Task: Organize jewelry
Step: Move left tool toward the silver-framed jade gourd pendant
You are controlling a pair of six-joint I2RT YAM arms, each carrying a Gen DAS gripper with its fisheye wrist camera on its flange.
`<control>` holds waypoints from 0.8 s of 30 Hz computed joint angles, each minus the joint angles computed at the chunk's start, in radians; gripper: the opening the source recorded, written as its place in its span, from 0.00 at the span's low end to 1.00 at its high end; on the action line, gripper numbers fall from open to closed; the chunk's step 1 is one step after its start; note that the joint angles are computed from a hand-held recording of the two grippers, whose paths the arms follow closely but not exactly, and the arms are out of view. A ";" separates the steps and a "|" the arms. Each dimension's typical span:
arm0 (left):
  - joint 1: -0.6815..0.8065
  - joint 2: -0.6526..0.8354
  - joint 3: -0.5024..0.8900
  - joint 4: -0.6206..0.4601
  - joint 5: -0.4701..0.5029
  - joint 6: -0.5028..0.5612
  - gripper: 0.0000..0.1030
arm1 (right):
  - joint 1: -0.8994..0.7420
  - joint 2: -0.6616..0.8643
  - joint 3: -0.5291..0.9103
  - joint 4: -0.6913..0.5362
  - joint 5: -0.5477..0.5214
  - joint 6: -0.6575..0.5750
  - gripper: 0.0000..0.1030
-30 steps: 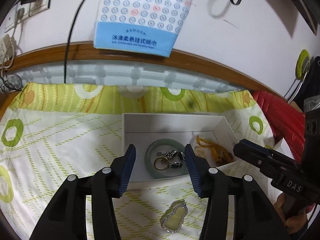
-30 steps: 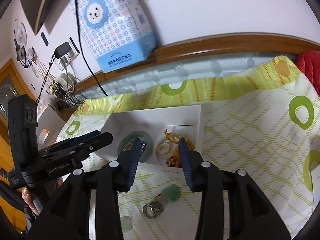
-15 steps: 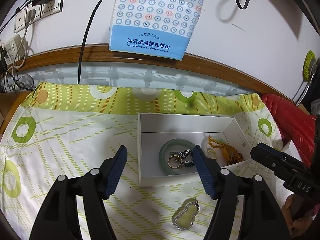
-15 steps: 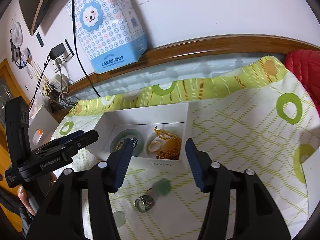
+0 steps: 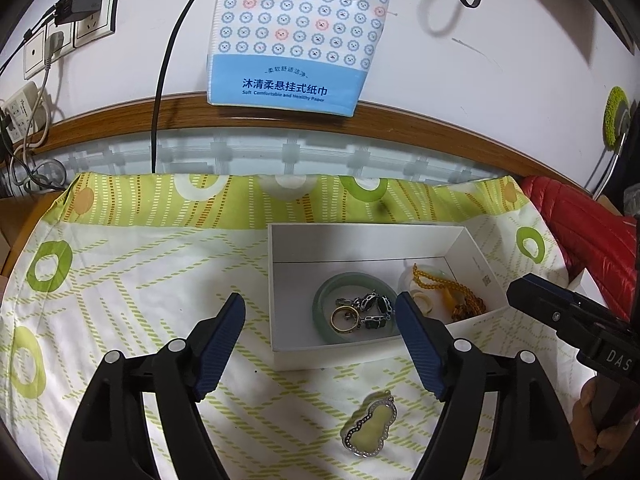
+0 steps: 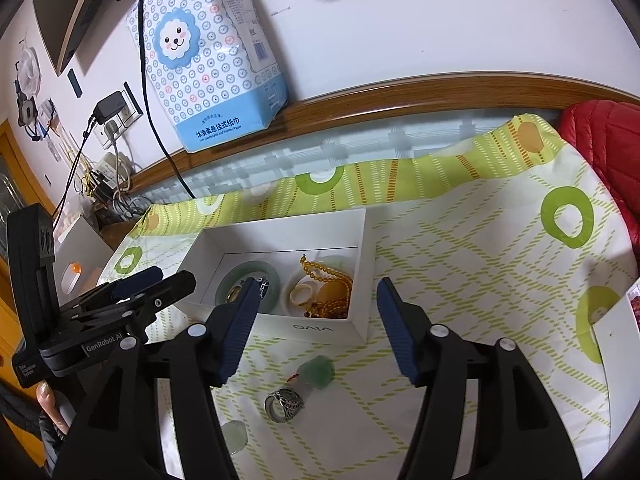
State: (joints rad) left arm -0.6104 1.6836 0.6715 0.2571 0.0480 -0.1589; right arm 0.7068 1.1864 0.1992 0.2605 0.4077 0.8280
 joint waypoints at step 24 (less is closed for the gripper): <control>-0.022 -0.046 -0.067 0.020 -0.034 0.002 0.77 | 0.124 -0.212 -0.017 -0.195 0.179 0.082 0.58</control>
